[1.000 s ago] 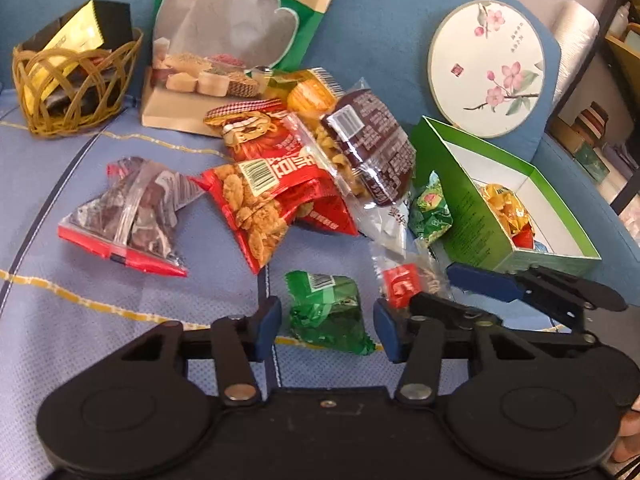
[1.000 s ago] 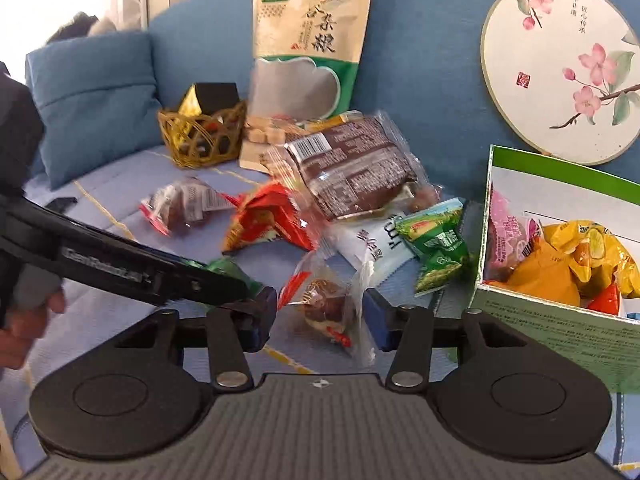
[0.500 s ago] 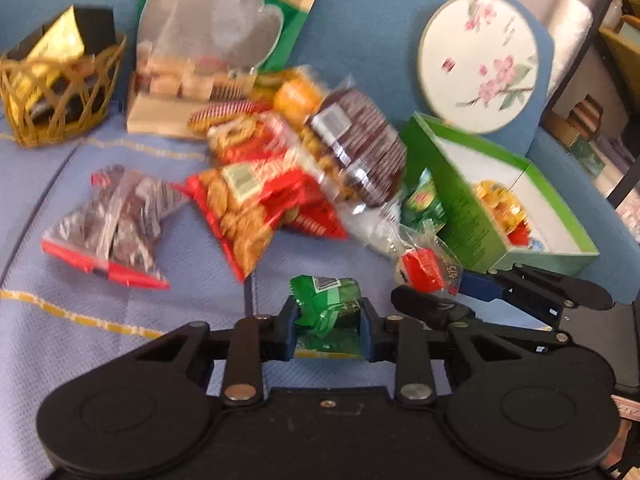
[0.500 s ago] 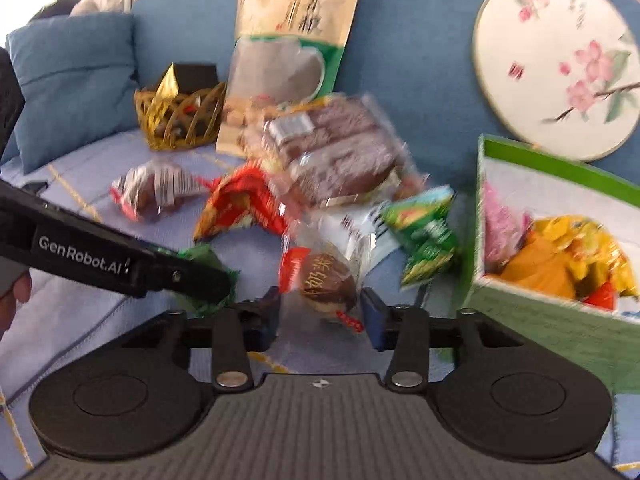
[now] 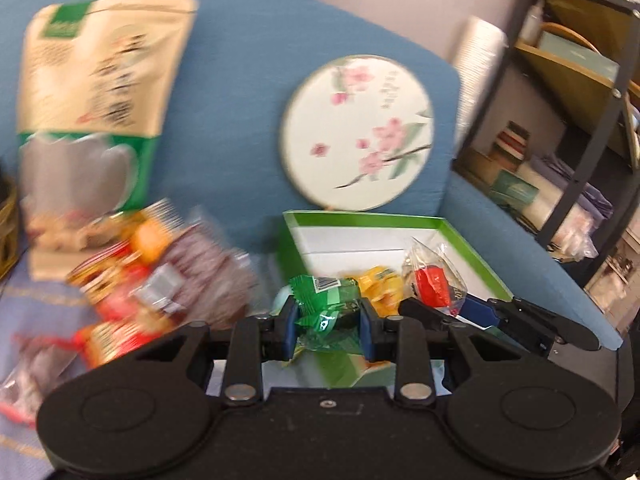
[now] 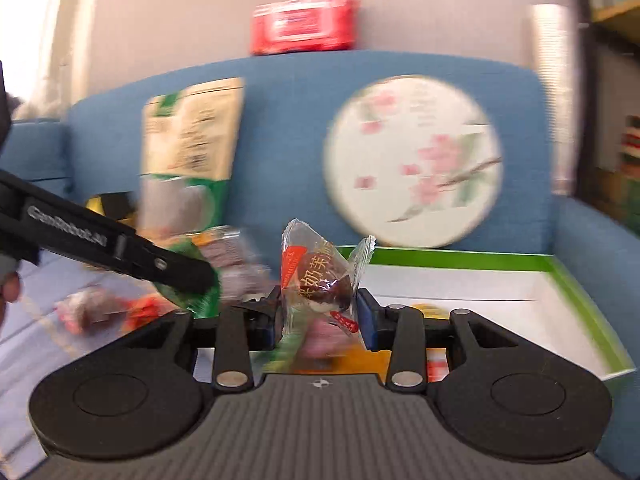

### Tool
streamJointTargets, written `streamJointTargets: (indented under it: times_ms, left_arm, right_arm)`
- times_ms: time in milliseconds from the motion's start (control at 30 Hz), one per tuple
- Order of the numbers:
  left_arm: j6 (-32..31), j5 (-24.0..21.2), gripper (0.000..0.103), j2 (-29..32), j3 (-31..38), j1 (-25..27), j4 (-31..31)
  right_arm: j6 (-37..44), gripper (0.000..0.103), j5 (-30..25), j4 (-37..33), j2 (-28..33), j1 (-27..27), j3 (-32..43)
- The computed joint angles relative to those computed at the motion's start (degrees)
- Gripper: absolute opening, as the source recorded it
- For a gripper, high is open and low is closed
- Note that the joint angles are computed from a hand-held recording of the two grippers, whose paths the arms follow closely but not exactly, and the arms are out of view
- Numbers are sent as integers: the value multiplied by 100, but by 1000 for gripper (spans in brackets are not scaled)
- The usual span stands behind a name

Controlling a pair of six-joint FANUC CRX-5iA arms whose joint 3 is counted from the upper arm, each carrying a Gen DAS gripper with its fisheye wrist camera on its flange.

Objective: Organize snacks
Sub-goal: 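Carry both snacks into the green box and open both tools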

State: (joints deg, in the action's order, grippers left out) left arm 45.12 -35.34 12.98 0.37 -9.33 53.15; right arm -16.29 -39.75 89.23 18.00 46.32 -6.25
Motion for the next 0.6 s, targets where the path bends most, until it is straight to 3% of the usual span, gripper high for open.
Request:
streamJointTargets:
  times_ms: [233,333,400,433,467,533,600]
  left_arm:
    - [346,-99,80,712,898,-395,-344]
    - [704,-121,82,981,1250,-499,-663]
    - [701,-36,92,1077,1296,-559,-648]
    - [704,59,103,1108,1301,-587,-691]
    - [781,154,103,1093,1283,-595,-843]
    - [796,768,103,880,916,-651,-915]
    - [177,1184,103,653,423,-668,-285]
  right_arm:
    - [-261,67,-1145,-627,-65,56,-51]
    - [-322,69,-1344,-867,-3,22,19]
    - [-153,84,-1276,-1182,48,-12,99]
    - [42,88,-1386,-1456,135,33,243]
    - [238,101,-1522,-1696,221,70,379]
    - [580,103,-1797,-1956,350,152,606]
    - [444,103,-1758,-1653,281,171,470]
